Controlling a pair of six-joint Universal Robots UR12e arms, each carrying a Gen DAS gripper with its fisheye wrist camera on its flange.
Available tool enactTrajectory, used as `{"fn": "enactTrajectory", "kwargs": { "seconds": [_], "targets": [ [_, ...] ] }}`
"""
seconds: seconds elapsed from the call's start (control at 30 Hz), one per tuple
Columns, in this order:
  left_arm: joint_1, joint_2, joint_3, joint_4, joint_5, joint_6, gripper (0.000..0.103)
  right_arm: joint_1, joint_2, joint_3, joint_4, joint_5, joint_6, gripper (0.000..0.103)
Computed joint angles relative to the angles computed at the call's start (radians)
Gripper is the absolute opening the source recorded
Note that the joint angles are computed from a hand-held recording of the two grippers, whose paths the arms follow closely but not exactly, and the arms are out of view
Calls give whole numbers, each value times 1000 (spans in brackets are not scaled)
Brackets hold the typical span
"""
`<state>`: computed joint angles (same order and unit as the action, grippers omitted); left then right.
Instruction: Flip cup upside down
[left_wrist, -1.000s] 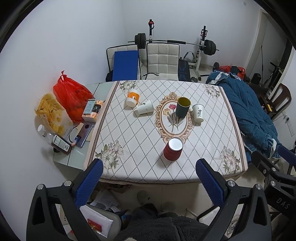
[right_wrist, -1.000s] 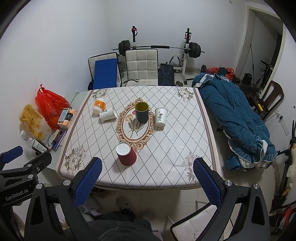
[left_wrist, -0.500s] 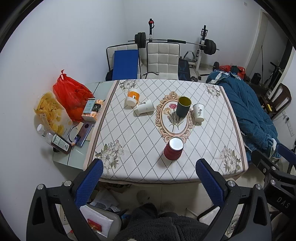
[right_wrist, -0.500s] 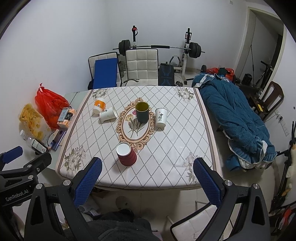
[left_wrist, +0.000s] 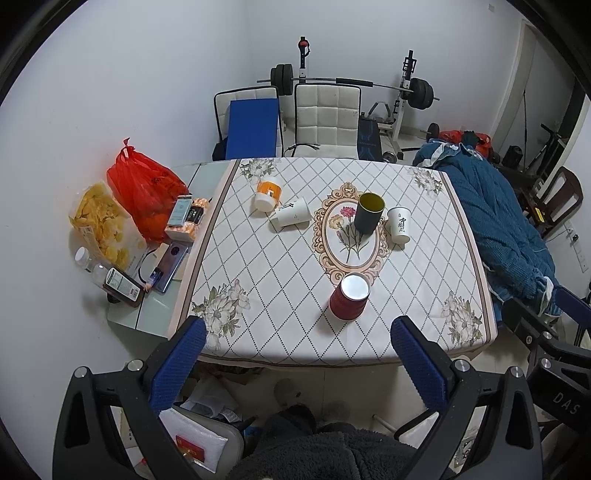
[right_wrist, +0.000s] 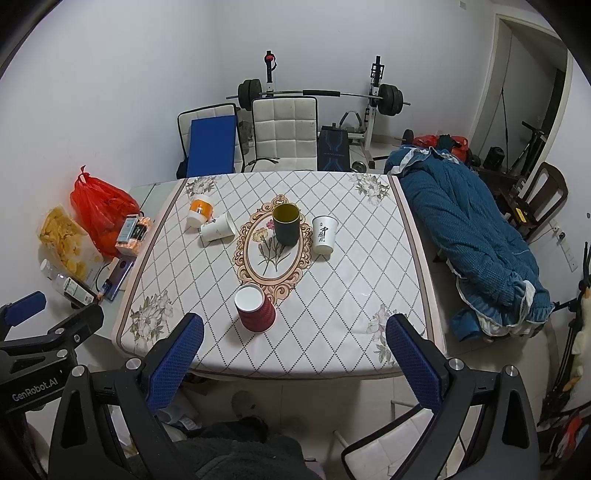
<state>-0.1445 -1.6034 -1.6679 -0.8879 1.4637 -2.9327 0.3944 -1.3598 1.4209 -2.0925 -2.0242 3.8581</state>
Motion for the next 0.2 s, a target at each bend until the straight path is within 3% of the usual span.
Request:
{"fn": "enactTrajectory", "kwargs": {
  "seconds": [0.2],
  "targets": [
    [3,-1,2,1,0,-5,102,0,4,-4,-3,4,-5,101]
  ]
}}
